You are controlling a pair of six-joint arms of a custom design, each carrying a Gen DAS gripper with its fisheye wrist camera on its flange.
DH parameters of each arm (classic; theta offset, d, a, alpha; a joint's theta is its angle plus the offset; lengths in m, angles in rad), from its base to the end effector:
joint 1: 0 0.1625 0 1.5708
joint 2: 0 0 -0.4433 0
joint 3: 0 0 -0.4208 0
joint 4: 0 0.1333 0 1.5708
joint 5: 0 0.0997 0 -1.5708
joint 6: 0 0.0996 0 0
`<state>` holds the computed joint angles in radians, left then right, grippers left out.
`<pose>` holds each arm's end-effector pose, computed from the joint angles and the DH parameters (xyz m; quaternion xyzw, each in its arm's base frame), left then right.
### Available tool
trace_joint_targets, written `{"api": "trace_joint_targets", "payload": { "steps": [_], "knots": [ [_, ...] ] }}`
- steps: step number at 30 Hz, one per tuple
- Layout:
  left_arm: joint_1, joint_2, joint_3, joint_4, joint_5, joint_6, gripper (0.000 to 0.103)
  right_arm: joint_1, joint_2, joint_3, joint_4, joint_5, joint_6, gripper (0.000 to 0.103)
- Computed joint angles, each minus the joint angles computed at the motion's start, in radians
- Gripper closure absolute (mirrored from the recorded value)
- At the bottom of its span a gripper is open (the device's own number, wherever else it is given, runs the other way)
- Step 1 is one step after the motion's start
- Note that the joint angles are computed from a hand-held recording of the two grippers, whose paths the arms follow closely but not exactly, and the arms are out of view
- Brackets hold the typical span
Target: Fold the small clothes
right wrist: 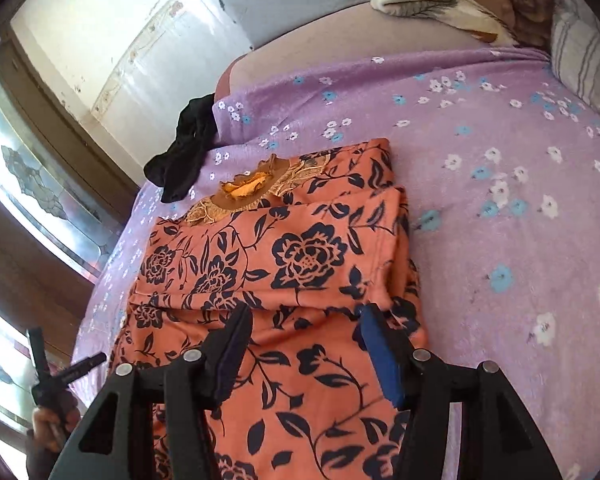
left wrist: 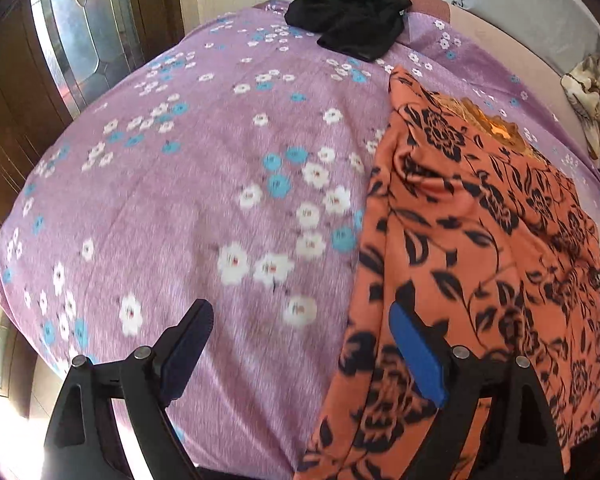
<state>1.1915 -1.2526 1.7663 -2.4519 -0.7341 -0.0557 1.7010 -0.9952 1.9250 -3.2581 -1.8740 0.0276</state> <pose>-0.0379 -0.6547 0.3503 0.0715 0.8986 -0.2492 0.3540 0.1846 -0.6119 0.1965 -0.0087 -0.9201 0.3754 0.1111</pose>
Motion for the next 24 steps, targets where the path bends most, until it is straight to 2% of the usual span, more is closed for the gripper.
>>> {"api": "trace_joint_targets", "payload": {
  "steps": [1,2,3,4,7,9,11,12,13,14,16,17,18,20,21,22,23,24],
  "knots": [
    [0.003,-0.023,0.015,0.036,-0.039,-0.020,0.034,-0.011,-0.024,0.033,-0.003,0.016,0.013,0.042],
    [0.010,-0.038,0.019,0.074,-0.088,-0.041,0.043,-0.022,-0.047,0.066,-0.010,0.030,0.026,0.042],
    [0.020,-0.051,0.021,0.110,-0.143,-0.061,0.061,-0.036,-0.068,0.096,-0.017,0.049,0.037,0.042],
    [0.022,-0.060,0.027,0.128,-0.173,-0.077,0.068,-0.051,-0.093,0.131,-0.025,0.071,0.049,0.043],
    [0.006,-0.079,0.062,0.129,-0.156,-0.080,0.073,-0.110,-0.166,0.227,-0.050,0.150,0.089,0.043],
    [0.007,-0.086,0.067,0.149,-0.191,-0.087,0.073,-0.158,-0.213,0.289,-0.071,0.219,0.125,0.042],
    [0.007,-0.094,0.072,0.173,-0.219,-0.094,0.069,-0.216,-0.250,0.331,-0.046,0.321,0.160,0.042],
    [0.008,-0.096,0.073,0.182,-0.235,-0.093,0.055,-0.241,-0.257,0.349,-0.043,0.371,0.180,0.042],
    [0.009,-0.101,0.075,0.199,-0.260,-0.101,0.037,-0.260,-0.257,0.362,-0.038,0.418,0.195,0.042],
    [0.012,-0.100,0.068,0.221,-0.287,-0.112,0.032,-0.272,-0.253,0.372,-0.021,0.459,0.208,0.042],
    [0.011,-0.097,0.058,0.258,-0.308,-0.124,0.030,-0.272,-0.232,0.383,0.001,0.511,0.207,0.042],
    [0.005,-0.098,0.064,0.262,-0.290,-0.127,0.030,-0.260,-0.218,0.386,0.004,0.517,0.196,0.042],
    [0.002,-0.096,0.064,0.277,-0.276,-0.138,0.030,-0.236,-0.208,0.380,0.028,0.492,0.187,0.041],
    [-0.007,-0.094,0.073,0.281,-0.228,-0.163,0.048,-0.187,-0.185,0.376,0.033,0.427,0.177,0.041],
    [-0.014,-0.094,0.079,0.285,-0.191,-0.172,0.065,-0.166,-0.173,0.376,0.021,0.398,0.173,0.045],
    [-0.016,-0.108,0.093,0.286,-0.174,-0.172,0.079,-0.147,-0.166,0.373,0.029,0.371,0.168,0.056],
    [-0.014,-0.114,0.093,0.283,-0.185,-0.173,0.088,-0.128,-0.159,0.360,0.065,0.336,0.166,0.069],
    [-0.007,-0.119,0.088,0.282,-0.217,-0.177,0.096,-0.105,-0.150,0.347,0.093,0.283,0.172,0.094]
  ]
}}
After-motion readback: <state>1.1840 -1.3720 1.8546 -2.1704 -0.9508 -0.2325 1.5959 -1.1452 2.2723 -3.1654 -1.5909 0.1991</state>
